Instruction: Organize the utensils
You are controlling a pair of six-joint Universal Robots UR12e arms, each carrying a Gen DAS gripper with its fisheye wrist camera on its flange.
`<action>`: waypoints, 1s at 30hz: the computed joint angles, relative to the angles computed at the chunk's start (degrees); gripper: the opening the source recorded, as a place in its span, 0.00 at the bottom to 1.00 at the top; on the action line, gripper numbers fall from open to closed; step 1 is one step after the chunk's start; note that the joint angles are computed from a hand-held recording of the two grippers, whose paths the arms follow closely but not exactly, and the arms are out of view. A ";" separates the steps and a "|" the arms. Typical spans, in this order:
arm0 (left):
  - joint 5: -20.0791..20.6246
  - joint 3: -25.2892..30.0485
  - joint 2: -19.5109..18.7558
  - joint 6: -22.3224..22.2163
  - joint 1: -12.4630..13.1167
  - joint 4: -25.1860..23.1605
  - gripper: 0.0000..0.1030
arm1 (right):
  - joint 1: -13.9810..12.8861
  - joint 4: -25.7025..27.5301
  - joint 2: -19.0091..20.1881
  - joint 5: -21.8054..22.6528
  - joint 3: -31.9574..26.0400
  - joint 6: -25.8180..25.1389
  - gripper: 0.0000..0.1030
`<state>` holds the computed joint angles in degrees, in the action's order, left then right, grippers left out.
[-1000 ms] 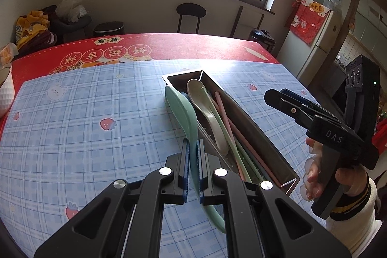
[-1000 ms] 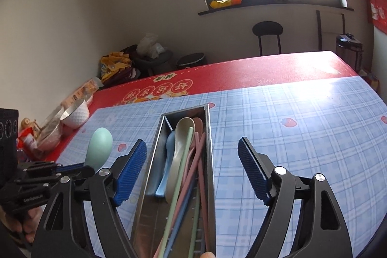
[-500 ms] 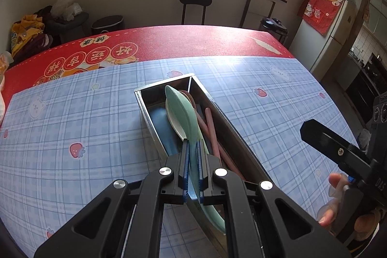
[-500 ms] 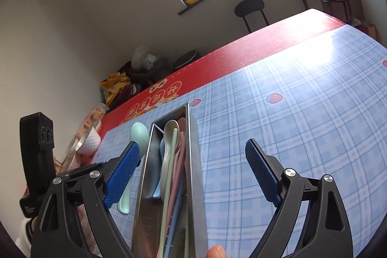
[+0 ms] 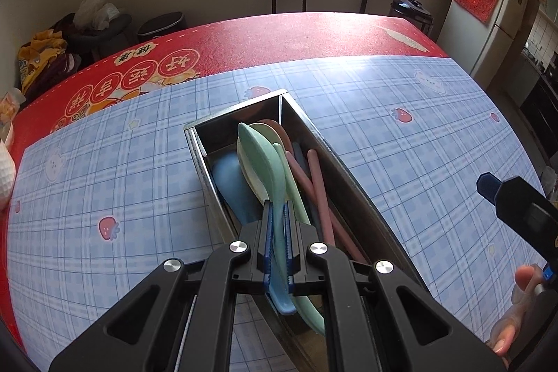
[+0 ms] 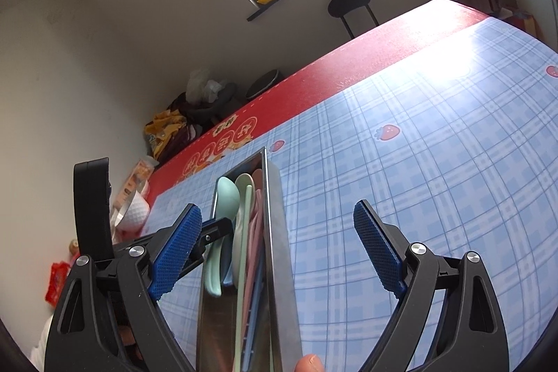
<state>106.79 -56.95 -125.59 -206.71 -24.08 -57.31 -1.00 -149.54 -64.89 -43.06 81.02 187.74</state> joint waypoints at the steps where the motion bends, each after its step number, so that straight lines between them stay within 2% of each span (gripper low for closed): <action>1: -0.11 0.11 -0.07 0.28 0.01 0.01 0.06 | -0.03 0.07 0.06 0.15 -0.05 0.19 0.83; 4: 0.61 0.62 -0.34 0.43 -0.10 -0.19 0.07 | -0.05 0.35 0.05 0.06 -0.08 0.20 0.83; 6: 0.61 0.54 -0.25 0.47 -0.10 0.10 0.11 | -0.03 0.61 0.04 0.03 -0.10 0.13 0.83; 8: 0.88 -0.06 0.10 0.75 -0.23 1.32 0.22 | 0.00 0.70 0.07 -0.09 -0.15 0.13 0.83; 12: 2.07 -2.37 1.47 2.34 -0.78 5.01 0.37 | 0.00 0.53 0.09 -0.18 -0.07 0.18 0.83; 17: 4.85 -6.79 3.95 4.11 -1.59 10.57 0.61 | 0.41 1.19 0.06 -0.93 -0.14 -0.94 0.83; 25: 8.70 -14.45 8.32 3.48 -2.22 18.82 0.87 | 1.34 -0.59 -0.53 -2.86 0.62 -3.81 0.83; 27: 10.88 -16.16 9.32 3.30 -2.46 20.78 0.90 | 1.71 -2.84 -0.95 -4.03 1.23 -4.52 0.83; 30: 13.05 -18.89 11.15 2.47 -2.49 23.28 0.94 | 2.87 -5.61 -1.74 -9.52 2.05 -5.88 0.83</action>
